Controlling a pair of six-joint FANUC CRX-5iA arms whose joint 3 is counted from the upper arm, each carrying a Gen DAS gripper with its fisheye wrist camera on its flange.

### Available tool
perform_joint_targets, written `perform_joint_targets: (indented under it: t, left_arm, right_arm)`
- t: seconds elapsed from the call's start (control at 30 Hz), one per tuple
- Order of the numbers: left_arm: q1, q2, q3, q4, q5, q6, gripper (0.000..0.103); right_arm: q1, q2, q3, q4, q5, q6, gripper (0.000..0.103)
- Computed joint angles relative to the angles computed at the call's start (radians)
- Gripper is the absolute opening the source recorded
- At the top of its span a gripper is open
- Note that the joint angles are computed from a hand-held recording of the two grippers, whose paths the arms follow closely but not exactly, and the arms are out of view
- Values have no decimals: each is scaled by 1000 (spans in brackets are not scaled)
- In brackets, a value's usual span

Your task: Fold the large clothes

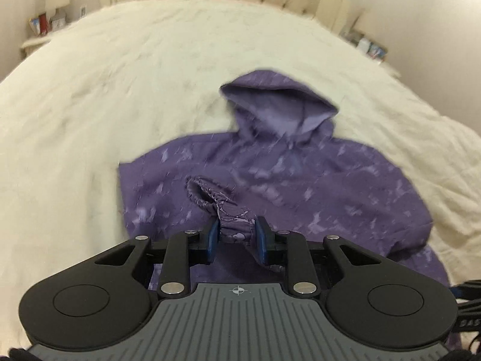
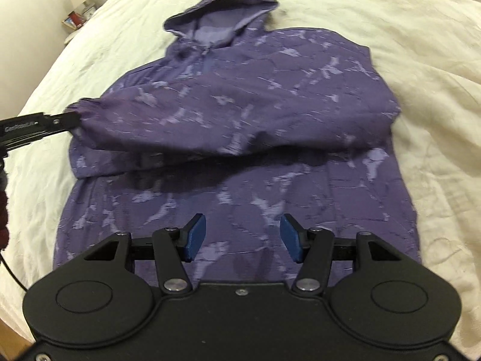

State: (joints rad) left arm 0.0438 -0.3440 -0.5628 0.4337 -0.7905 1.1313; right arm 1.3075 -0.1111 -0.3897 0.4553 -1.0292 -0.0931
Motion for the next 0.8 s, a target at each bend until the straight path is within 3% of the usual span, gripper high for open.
perform_joint_targets:
  t: [0.2, 0.37, 0.6, 0.8]
  left_arm:
    - [-10, 135, 99, -176, -138, 202, 33]
    - [-29, 149, 102, -218, -143, 247, 34]
    - [-5, 181, 93, -164, -145, 282, 38]
    - [2, 191, 87, -141, -139, 274, 39]
  right_arm:
    - [-43, -48, -48, -5, -3, 6, 64]
    - [-111, -88, -82, 13, -5, 33, 66]
    - [-269, -113, -121, 41, 61, 51, 68]
    - [-434, -63, -108, 40, 148, 85, 68]
